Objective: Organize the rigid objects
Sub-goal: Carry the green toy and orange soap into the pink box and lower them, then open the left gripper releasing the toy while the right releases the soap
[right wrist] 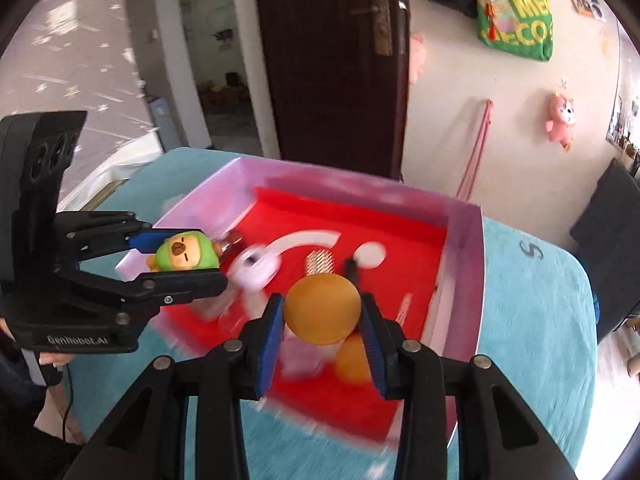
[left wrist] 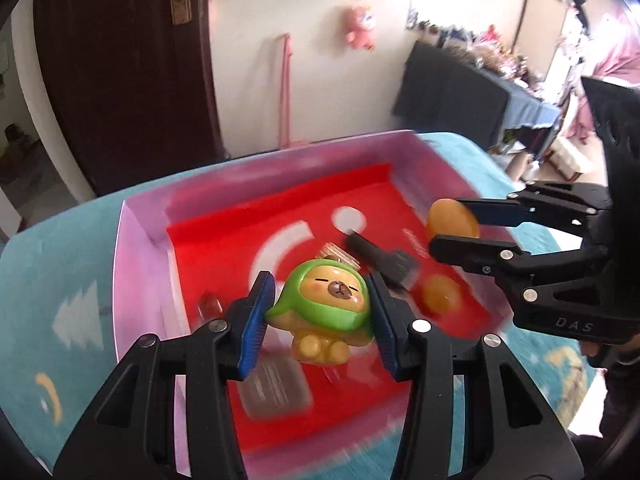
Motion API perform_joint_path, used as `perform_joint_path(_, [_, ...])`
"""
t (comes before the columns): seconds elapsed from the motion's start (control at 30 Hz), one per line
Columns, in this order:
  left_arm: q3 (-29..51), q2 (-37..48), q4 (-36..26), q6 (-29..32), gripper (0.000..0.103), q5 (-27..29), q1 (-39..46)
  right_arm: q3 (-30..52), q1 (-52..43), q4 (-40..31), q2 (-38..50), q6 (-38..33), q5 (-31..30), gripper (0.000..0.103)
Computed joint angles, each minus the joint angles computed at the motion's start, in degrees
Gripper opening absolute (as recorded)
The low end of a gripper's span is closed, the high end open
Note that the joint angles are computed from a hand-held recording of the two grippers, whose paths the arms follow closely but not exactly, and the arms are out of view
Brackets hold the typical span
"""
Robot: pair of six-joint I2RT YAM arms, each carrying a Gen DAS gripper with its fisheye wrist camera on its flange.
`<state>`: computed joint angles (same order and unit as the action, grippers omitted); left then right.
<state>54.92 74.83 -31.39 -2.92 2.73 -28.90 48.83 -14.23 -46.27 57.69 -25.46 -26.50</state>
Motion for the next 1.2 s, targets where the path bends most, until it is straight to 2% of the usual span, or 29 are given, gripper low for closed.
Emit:
perform_joint_path(0.2, [8.8, 14.8, -0.5, 1.1, 0.045, 0.1, 2.4, 9.2, 6.5, 5.5, 18.3, 4.4, 11.5, 0.04])
perform_joint_path(0.5, [13.9, 22.8, -1.2, 0.3, 0.044, 0.1, 3.5, 16.7, 10.7, 3.8, 31.2, 6.7, 20.7, 0.04])
perform_joint_path(0.67, [14.2, 24.3, -1.9, -0.7, 0.045, -0.6, 3.3, 17.8, 10.7, 3.8, 33.3, 6.9, 22.9, 0.04])
perform_joint_path(1.2, [14.2, 24.6, -1.1, -0.5, 0.045, -1.0, 4.0, 18.2, 11.3, 3.7, 34.9, 7.4, 24.4, 0.041])
